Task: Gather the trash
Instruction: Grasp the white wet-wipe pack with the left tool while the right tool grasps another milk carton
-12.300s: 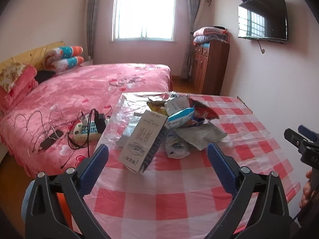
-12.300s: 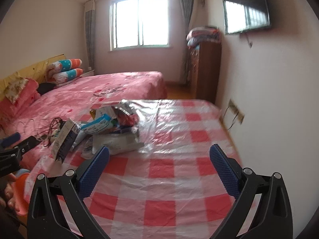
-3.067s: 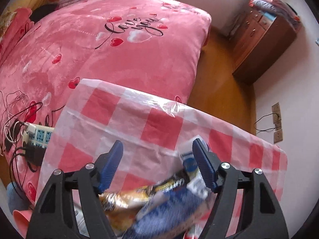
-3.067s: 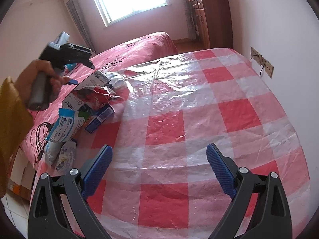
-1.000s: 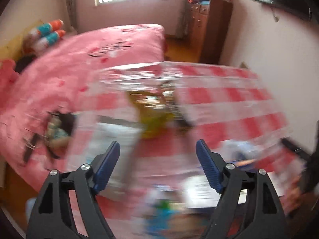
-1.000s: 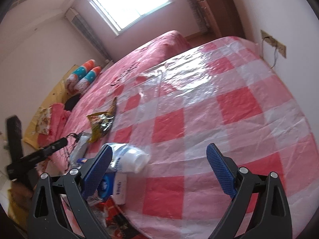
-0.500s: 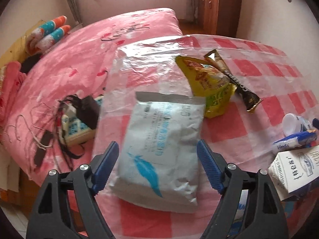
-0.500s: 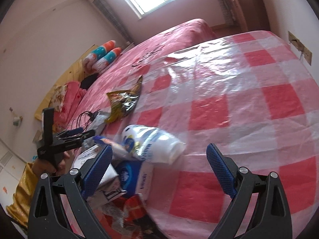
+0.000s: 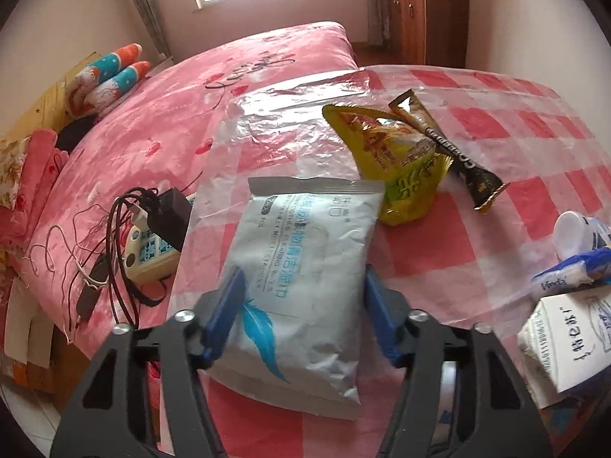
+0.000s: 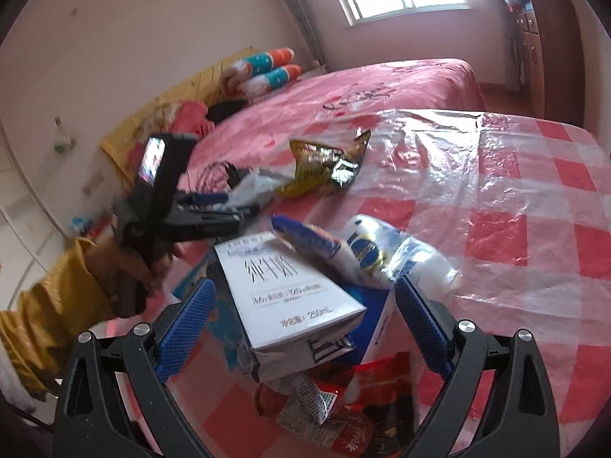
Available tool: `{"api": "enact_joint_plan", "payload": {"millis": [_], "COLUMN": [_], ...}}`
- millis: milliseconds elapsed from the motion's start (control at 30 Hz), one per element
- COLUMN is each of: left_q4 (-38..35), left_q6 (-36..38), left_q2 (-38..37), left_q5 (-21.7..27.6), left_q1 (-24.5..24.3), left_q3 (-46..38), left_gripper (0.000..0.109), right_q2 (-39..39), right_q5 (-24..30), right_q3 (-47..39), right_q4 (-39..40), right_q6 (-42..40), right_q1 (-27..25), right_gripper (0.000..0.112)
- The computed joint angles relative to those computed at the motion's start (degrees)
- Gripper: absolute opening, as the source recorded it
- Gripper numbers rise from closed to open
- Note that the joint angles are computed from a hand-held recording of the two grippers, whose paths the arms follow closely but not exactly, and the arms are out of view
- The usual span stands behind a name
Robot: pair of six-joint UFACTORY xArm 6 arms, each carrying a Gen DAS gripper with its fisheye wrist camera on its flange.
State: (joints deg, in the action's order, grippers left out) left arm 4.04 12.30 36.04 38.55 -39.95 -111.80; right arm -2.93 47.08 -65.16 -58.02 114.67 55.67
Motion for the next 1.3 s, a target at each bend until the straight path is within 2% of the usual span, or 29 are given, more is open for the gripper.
{"api": "enact_joint_plan", "payload": {"millis": [33,200,300,367,467,533,600,633,700,733,800,867,933,1067,1133,1200,1233,1300], "left_q4": [0.43,-0.71,-3.77,-6.38,-10.20,-11.35,-11.48,-11.14,-8.55,-8.36,-7.28,-3.85,-3.48,-5.55,-7.92,-12.28,-12.65,-12.54], "left_q6": [-0.65,-1.25,-0.10,1.22,2.86,2.86,2.25,2.04,1.52,3.14,5.77,7.65,8.55,8.02,8.11,7.44,6.87,7.12], "left_q2": [-0.92,-3.12,-5.44,-6.43,-7.81,-8.55,-9.02,-9.19,-8.96,-8.42,-6.51,-3.75,-1.58,5.21,6.57,8.54,8.32,5.35], "left_q5": [-0.94,-2.34,-3.44,-2.97,-1.82,-1.82,-2.33,-2.84,-4.14,-3.73,-1.44,1.35,2.79,10.36,11.29,14.76,14.50,10.52], "left_q1": [-0.22,-0.47,-0.41,-0.41,-0.26,0.02,0.51,0.82,1.25,1.32,1.26,0.75,0.69,1.35,1.76,2.60,2.66,2.32], "left_q3": [1.44,4.75,7.57,8.49,9.75,10.64,11.24,11.47,11.28,10.49,7.58,3.87,0.85,-10.39,-12.31,-15.93,-15.49,-9.99], "left_gripper": [0.053,0.053,0.042,0.031,0.027,0.028,0.039,0.058,0.083,0.086,0.089,0.093,0.093,0.093,0.093,0.088,0.085,0.081], "right_q2": [-0.04,-0.50,0.02,0.20,-0.58,-0.59,-0.39,-0.21,-0.39,-0.55,-0.60,-0.45,-0.17,0.54,0.48,0.27,0.14,0.20], "right_q5": [-0.39,-6.55,-7.86,-8.37,-10.19,-10.65,-10.67,-10.66,-10.41,-10.47,-10.71,-11.10,-10.66,-10.59,-11.09,-11.75,-11.88,-11.74], "right_q3": [0.26,2.38,1.97,2.02,3.29,3.51,3.48,3.36,3.46,3.68,3.83,3.70,3.24,2.56,2.75,3.17,3.33,3.23], "right_q4": [0.11,-1.78,-0.92,0.01,-1.32,-1.47,-1.54,-1.62,-1.97,-2.19,-2.74,-3.63,-3.62,-4.13,-4.87,-6.05,-6.46,-6.53], "right_q6": [0.47,3.15,1.29,0.70,3.12,3.40,3.32,3.26,3.71,4.06,4.48,4.92,4.39,4.15,5.08,6.75,7.36,7.48], "right_q1": [-0.20,-2.16,-2.66,-2.88,-3.46,-3.68,-3.76,-3.82,-3.55,-3.47,-3.57,-3.61,-3.42,-3.58,-3.71,-3.98,-3.99,-3.94], "right_gripper": [0.094,0.094,0.093,0.079,0.071,0.070,0.071,0.071,0.071,0.071,0.071,0.078,0.082,0.084,0.084,0.084,0.084,0.082]}}
